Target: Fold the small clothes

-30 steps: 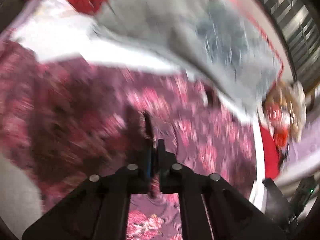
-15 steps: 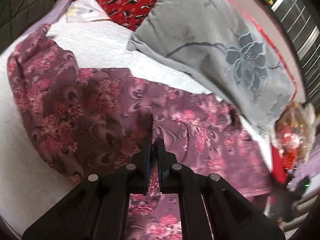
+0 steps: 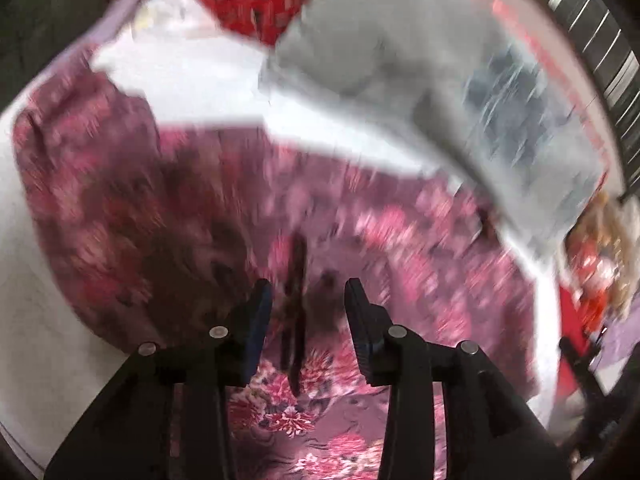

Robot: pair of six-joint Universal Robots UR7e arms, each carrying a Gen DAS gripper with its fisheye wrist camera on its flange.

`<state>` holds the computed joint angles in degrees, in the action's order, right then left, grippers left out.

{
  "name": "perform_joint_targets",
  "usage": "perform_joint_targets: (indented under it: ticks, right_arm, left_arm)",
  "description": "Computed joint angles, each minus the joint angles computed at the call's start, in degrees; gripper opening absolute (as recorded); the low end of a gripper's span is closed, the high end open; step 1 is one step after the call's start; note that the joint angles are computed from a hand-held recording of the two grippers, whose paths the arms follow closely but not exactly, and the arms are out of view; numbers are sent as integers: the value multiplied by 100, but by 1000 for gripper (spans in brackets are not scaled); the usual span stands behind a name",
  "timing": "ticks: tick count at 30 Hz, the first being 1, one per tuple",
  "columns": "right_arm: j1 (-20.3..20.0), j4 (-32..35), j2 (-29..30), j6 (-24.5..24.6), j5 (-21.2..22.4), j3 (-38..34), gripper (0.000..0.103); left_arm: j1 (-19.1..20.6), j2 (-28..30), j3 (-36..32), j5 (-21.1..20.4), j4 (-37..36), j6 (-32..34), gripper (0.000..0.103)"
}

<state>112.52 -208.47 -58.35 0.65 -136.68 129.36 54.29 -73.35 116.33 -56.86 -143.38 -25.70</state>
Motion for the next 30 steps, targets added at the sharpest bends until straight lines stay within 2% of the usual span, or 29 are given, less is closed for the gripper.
perform_joint_targets:
  ticks: [4,7,8,9,11,13,15,16,18,23,26,27,28,29,30]
  right_arm:
    - [167,712,596,48,500,-598,26]
    - [198,1140,1091,48,1041,-1088,26]
    - [193,1255,1235,18,1190,-1255,26]
    - [194,1375,1389,-4,1337,-1436,26]
    - [204,1540,1715,-74,1587,-1751,25]
    - [187,1793,2058,-210,1560,-2031,37]
    - [234,1289,2327,-612,1351,-2056,41]
    - [247,760,2481,-929,1345,-1997,42]
    - [299,325,2663,-1205,1229,-2002,42]
    - [327,364,2715,-1204,1249,-2071,45]
    - [282,308,2697,-1247,1333,-2043,46]
    - [269,292,2683,-1247,1362,-2024,46]
    - [255,277,2668,-1240,1405,-2003,47]
    - [241,229,2617,-1236,1445,-1917,47]
    - [215,202,2596,-1224,1522,-1880,48]
  left_arm:
    - [177,-243,12,-428,-183,-259,35]
    - [262,-612,-10,-450,-315,-453,37]
    - [331,-711,-62,-483,-347,-475,45]
    - [411,-807,-113,-467,-320,-482,53]
    - [583,-925,-375,-216,-49,-383,55]
    - [843,-1011,-740,119,376,-332,55]
    - [1141,-996,-1059,194,597,-288,65]
    - [1342,-965,-1263,203,750,-310,66]
    - [1773,-818,-1718,10,1045,-429,67]
    - [2400,-425,-2209,-1072,895,-456,67]
    - [2428,-174,-2409,-1084,749,-344,72]
    - [2423,-127,-2469,-1084,670,-325,69]
    - [2448,-75,-2503,-1230,500,-268,58]
    - [2479,-16,-2599,-1418,506,-254,10]
    - [2499,12,-2696,-1560,615,-308,3]
